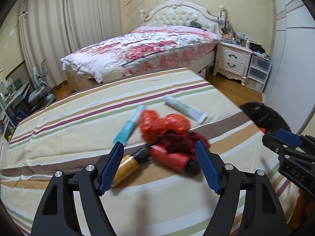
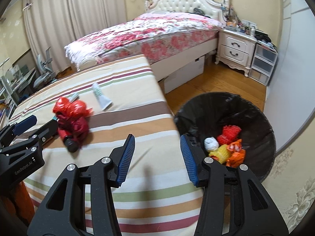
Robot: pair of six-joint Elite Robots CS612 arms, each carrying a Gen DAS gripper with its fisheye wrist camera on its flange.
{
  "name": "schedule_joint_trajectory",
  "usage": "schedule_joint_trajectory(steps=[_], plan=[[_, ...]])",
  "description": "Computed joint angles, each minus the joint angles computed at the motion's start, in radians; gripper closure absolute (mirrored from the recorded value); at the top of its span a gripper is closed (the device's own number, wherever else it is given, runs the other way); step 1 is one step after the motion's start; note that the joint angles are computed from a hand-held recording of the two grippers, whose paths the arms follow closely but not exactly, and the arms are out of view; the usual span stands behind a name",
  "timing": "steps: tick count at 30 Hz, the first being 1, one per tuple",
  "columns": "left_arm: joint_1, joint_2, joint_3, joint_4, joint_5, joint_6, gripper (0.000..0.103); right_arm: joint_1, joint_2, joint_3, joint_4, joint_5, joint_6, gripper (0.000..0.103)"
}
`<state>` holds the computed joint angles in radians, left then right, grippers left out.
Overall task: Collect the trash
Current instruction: 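Move both open tools back over the remaining items on the bed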
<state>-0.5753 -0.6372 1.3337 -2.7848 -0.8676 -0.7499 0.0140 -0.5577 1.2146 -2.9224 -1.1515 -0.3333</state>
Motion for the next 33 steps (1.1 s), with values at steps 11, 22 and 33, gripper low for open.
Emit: schedule_joint_trajectory(steps=[11, 22, 33], plan=[[0.034, -0.029, 0.069, 0.050, -0.031, -0.079, 0.030, 0.036, -0.025, 0.048, 0.019, 0.013, -0.101, 0.056], [0.060, -0.019, 0.065, 0.008, -0.172, -0.012, 0.051, 0.058, -0.038, 0.069, 0.026, 0.005, -0.147, 0.056], [0.050, -0.042, 0.113, -0.027, -0.163, -0.027, 0.053, 0.075, -0.034, 0.057, 0.046, 0.000, -0.179, 0.056]])
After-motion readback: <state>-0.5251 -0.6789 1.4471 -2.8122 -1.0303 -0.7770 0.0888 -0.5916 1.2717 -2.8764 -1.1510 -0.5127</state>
